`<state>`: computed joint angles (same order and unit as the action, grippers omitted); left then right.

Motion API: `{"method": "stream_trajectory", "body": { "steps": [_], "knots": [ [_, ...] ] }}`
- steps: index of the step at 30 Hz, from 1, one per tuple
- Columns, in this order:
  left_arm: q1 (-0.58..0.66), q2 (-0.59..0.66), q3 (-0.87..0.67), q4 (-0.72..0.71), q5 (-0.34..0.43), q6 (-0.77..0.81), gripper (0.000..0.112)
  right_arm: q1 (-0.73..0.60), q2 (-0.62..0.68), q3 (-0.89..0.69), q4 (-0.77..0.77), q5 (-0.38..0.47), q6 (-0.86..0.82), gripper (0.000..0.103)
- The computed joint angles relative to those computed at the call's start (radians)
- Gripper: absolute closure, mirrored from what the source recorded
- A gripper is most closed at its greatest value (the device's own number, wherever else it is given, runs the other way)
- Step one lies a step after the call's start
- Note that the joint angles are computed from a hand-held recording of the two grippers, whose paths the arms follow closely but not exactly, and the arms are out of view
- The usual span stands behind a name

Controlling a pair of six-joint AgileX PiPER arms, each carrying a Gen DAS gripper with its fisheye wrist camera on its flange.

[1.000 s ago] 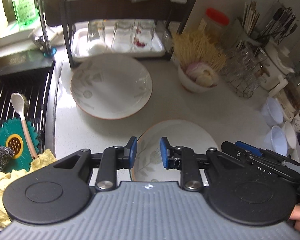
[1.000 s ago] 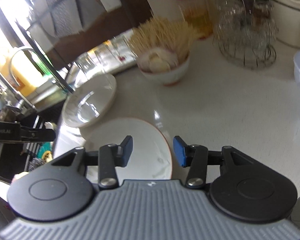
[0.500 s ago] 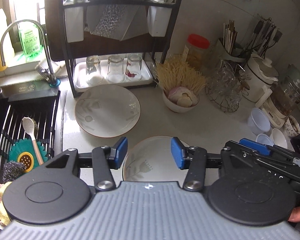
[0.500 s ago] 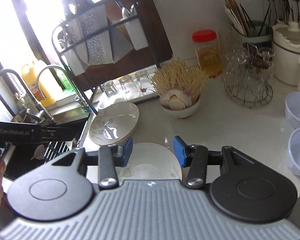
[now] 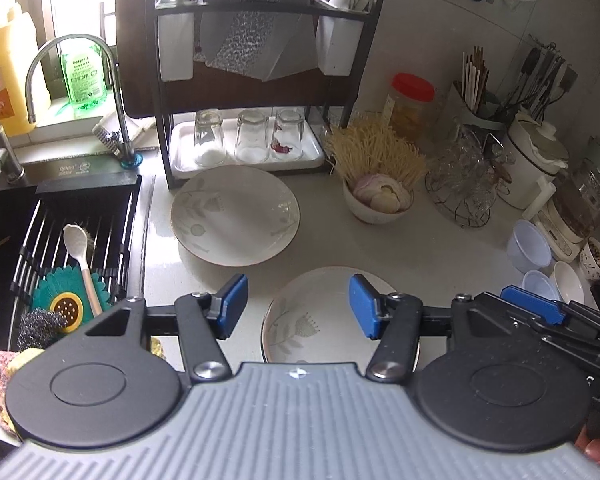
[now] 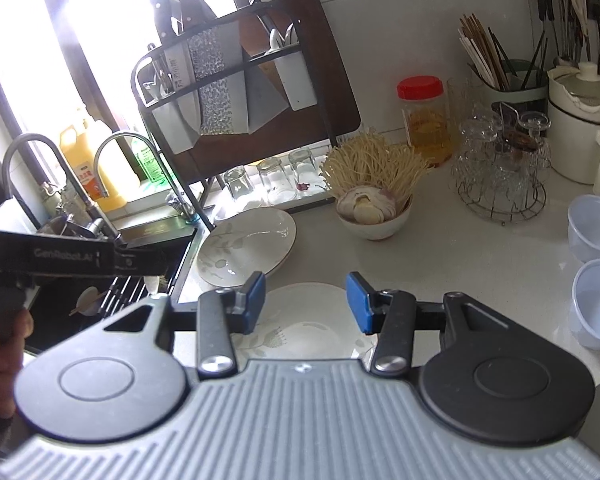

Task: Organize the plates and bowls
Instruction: 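Move both grippers to the white plate beside the dish rack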

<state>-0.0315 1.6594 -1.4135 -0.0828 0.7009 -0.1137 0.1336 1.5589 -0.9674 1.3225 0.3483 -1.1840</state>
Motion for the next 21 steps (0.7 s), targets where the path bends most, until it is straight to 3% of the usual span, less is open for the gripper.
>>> {"method": "stream_trajectory", "body": {
  "steps": [15,21],
  "knots": [
    [0.078,0.100,-0.067,-0.109,-0.028,0.066,0.050,0.047,0.091,-0.103,-0.054,-0.038,0.102,0.055],
    [0.125,0.171,-0.121,-0.128,-0.025,0.082,0.050,0.055,0.176,-0.206,-0.165,-0.017,0.240,0.055]
  ]
}}
